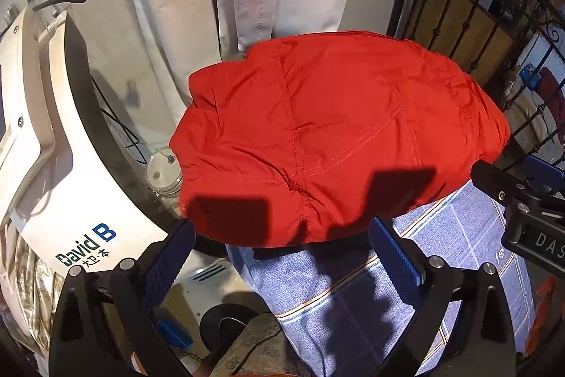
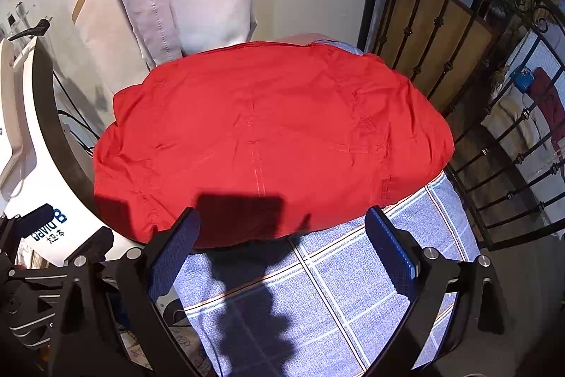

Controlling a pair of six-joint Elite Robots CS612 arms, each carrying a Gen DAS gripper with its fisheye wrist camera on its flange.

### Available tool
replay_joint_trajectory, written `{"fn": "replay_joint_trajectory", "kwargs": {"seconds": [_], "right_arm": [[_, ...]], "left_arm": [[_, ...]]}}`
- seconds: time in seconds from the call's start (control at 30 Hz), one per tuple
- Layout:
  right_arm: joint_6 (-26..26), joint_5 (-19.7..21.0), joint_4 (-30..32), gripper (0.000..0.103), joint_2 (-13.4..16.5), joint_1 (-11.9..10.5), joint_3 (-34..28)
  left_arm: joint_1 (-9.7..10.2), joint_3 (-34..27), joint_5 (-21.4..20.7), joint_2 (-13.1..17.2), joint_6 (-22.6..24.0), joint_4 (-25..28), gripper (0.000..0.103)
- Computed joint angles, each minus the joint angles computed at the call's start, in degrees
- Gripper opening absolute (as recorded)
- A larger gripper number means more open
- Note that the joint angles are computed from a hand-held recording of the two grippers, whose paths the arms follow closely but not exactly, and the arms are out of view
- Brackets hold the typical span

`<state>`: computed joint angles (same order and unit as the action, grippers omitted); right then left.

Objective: Fold large clothes

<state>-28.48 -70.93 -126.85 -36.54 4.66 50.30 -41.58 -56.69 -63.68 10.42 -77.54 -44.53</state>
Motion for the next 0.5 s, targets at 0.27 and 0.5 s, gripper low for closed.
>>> {"fn": "replay_joint_trajectory", "kwargs": {"seconds": [0.27,0.5], "right_arm": [[0.2,-0.1,0.1,0.093,0.2,0.0,-0.3],[0.7,-0.1,0.4,0.093,0.5,0.1,-0.6]], "left_arm": [[0.3,-0.2,-1.4,0.3,-0.1,-0.8,0.097],[0.24,-0.5,-0.9,0.6,0.3,-0.8,0.097]]}}
